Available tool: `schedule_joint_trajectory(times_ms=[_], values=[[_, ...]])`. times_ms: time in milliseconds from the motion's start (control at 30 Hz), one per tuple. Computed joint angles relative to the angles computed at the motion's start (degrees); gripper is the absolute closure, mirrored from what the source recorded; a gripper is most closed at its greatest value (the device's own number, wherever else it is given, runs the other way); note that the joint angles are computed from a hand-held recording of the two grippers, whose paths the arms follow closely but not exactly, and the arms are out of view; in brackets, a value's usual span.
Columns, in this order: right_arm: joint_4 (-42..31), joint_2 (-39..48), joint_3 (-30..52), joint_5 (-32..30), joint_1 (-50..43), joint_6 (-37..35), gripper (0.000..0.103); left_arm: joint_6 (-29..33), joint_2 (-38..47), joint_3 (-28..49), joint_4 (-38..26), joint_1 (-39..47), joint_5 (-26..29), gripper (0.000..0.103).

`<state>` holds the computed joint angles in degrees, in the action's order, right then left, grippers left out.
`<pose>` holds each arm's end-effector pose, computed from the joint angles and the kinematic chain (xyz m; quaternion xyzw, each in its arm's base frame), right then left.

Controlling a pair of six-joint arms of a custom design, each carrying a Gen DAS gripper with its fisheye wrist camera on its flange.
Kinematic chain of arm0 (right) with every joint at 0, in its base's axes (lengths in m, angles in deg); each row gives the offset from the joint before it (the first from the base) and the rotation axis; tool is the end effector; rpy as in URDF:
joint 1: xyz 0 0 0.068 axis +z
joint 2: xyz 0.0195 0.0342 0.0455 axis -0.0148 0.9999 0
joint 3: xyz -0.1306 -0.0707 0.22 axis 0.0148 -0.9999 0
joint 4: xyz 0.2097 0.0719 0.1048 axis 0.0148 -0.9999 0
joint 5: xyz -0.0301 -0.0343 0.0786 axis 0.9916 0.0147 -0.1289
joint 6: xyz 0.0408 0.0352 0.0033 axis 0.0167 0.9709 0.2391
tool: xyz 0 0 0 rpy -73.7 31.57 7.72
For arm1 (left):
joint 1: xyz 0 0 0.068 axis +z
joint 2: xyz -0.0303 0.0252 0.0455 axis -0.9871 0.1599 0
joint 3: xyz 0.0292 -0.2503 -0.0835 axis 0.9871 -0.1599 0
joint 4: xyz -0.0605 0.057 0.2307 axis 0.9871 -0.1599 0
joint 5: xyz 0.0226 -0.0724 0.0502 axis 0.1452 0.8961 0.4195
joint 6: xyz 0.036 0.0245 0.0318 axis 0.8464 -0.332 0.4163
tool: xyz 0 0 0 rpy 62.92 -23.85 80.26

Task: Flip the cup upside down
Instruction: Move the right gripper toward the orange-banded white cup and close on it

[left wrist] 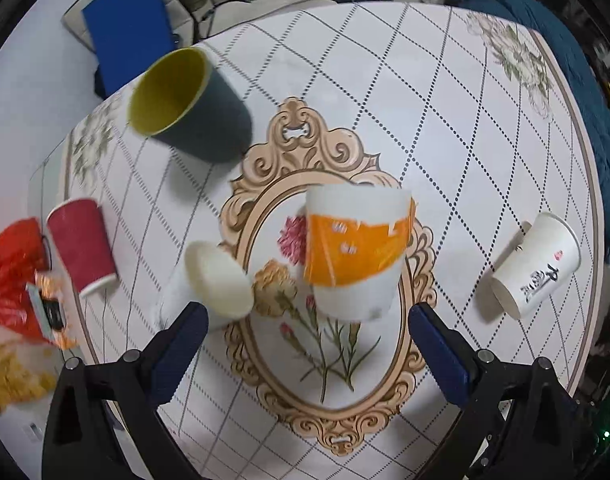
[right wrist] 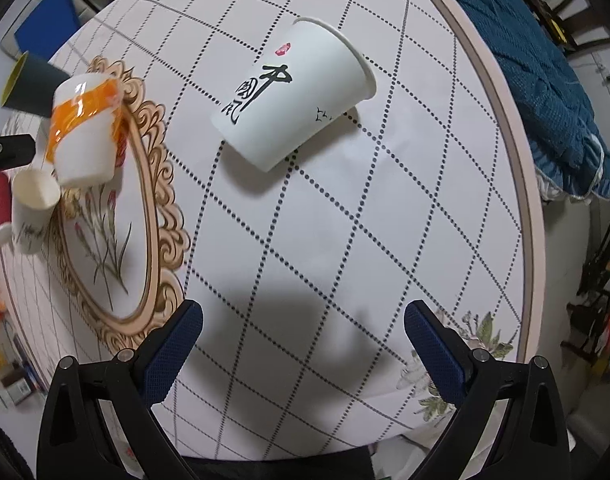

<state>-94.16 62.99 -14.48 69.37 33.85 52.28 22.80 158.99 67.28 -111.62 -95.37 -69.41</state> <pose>0.2492 0.1777 0.0383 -0.3620 -0.9303 -0.0395 0.0436 0.4351 -0.1088 0.1156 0.3102 0.9488 0.0592 0.0092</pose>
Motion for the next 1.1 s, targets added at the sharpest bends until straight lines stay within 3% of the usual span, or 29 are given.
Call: schedule_joint_trajectory(times_ms=[600,700,767,967,1100], values=[[-4.76,5.71,7.96,-1.12,-5.07,-3.37,0.001,3.08,19.15,23.92,-9.27,-2.80,-0.63,0.000],[-5.05,5.09,7.39,-1.06,-5.64,-3.66,0.001,3.91,19.34,23.41,-7.83,-3.04,-0.22,0.008],[-5.70,4.70,7.52,-1.03,-6.04,-3.75,0.001,4.33,20.28,24.50,-8.44,-3.15,0.01,0.030],[-7.28,5.54,9.78,-0.57,-7.13,-4.73,0.001,4.85,20.05,22.66,-5.20,-2.90,-0.15,0.031],[-7.36,6.12,10.47,0.00,-6.62,-3.92,0.001,3.57,14.91,12.69,0.70,-4.22,-0.37,0.032]])
